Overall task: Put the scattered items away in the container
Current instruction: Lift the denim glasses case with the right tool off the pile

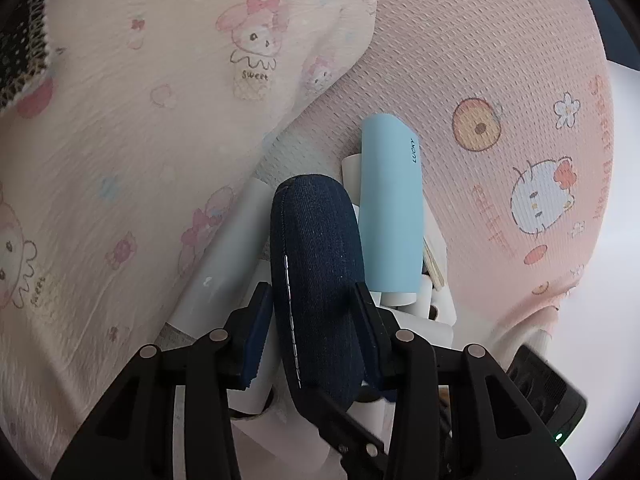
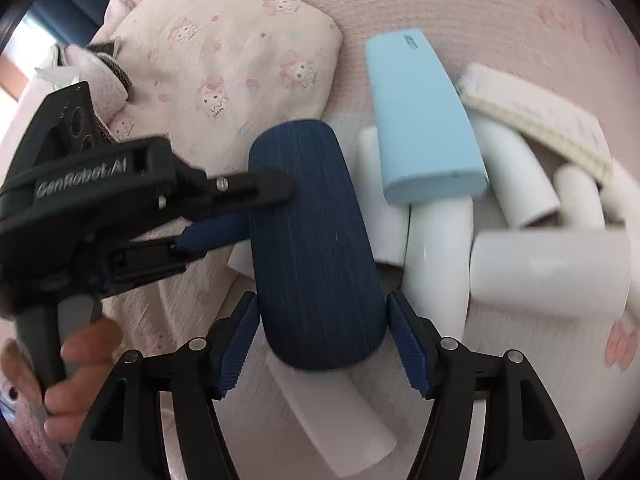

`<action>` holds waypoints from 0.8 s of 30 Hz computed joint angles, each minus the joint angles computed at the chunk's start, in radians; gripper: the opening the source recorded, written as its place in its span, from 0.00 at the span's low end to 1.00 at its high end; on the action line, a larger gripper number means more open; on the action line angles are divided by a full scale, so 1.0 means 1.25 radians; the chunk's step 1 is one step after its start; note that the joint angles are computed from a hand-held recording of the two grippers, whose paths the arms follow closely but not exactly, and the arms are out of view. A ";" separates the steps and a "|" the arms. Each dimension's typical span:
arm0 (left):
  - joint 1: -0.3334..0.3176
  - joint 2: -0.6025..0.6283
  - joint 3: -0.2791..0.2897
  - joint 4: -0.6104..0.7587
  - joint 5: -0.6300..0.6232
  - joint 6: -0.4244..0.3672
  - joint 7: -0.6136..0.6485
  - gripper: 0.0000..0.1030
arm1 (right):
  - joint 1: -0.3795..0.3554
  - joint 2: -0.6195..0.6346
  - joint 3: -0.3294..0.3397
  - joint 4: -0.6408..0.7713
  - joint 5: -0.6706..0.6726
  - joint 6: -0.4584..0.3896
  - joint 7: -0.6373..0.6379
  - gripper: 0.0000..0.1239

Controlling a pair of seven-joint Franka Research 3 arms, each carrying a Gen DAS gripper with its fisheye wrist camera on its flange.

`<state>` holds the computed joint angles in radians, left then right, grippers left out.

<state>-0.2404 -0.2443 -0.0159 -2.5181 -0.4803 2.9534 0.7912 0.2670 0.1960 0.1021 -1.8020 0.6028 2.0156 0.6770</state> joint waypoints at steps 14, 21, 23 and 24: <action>0.050 -0.027 -0.062 0.029 0.188 -0.072 -0.100 0.39 | 0.009 0.018 0.005 0.018 -0.027 -0.002 0.032 0.49; 0.041 -0.034 -0.087 0.074 0.276 -0.083 -0.095 0.38 | -0.016 -0.045 -0.014 -0.012 0.000 -0.003 0.015 0.48; 0.019 -0.027 -0.076 0.082 0.264 -0.075 -0.079 0.38 | -0.017 -0.072 -0.020 -0.043 -0.014 0.028 0.005 0.48; -0.005 -0.024 -0.062 0.082 0.237 -0.062 -0.051 0.38 | -0.016 -0.082 -0.021 -0.055 -0.021 0.048 0.002 0.48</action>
<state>-0.2462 -0.2739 -0.0933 -2.4155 -0.1843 2.8756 0.7272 0.2472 0.0932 0.0756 -1.8703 0.5769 2.0758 0.6793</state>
